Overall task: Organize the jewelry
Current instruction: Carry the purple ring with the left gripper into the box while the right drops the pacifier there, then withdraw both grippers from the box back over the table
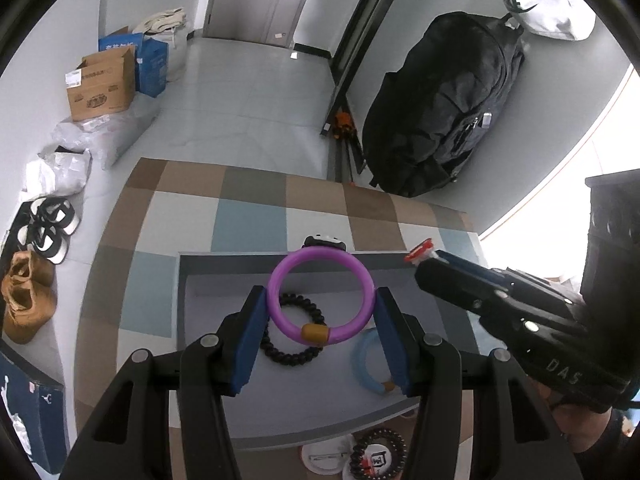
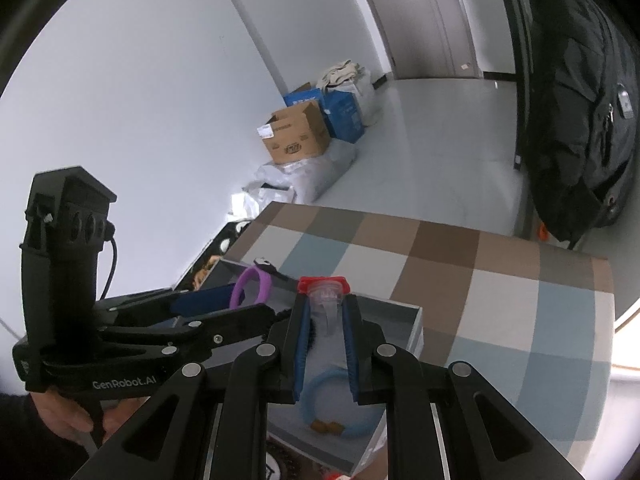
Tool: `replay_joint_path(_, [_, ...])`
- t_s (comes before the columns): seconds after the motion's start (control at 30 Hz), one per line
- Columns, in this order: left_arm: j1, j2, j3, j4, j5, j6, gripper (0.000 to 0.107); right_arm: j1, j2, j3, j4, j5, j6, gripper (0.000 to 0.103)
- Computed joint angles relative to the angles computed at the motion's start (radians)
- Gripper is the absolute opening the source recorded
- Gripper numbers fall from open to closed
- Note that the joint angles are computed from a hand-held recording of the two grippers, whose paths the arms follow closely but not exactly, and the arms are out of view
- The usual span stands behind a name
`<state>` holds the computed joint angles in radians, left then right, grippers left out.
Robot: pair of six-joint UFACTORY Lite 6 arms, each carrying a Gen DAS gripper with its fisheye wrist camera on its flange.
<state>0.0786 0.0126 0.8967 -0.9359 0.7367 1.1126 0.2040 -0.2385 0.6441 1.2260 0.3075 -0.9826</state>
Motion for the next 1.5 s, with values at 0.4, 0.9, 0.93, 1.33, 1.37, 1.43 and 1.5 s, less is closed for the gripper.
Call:
replay_joint_path(0.4, [0.026, 0.005, 0.003, -0.012, 0.064, -0.015, 0.068, -0.035, -0.166, -0.089, -0.002, 0.005, 0.014, 0.05])
replay_joint_path(0.9, [0.035, -0.243, -0.189, -0.012, -0.08, 0.058, 0.07, -0.051, -0.419, -0.199, -0.222, -0.003, 0.263, 0.093])
replay_joint_path(0.93, [0.043, -0.255, -0.199, -0.016, -0.078, 0.062, 0.07, -0.048, -0.44, -0.208, -0.239, -0.006, 0.283, 0.095])
replay_joint_path(1.33, [0.072, -0.425, -0.304, 0.047, -0.094, 0.012, 0.071, 0.027, -0.695, -0.322, -0.81, 0.025, 0.93, 0.103])
replay_joint_path(1.37, [0.069, -0.442, -0.315, 0.059, -0.093, 0.006, 0.072, 0.031, -0.723, -0.333, -0.844, 0.038, 0.973, 0.103])
replay_joint_path(1.43, [0.078, -0.478, -0.339, 0.068, -0.081, 0.005, 0.083, 0.055, -0.785, -0.356, -0.946, 0.065, 1.095, 0.103])
replay_joint_path(1.5, [0.097, -0.517, -0.37, 0.068, -0.058, 0.013, 0.083, 0.076, -0.823, -0.368, -1.037, 0.09, 1.194, 0.103])
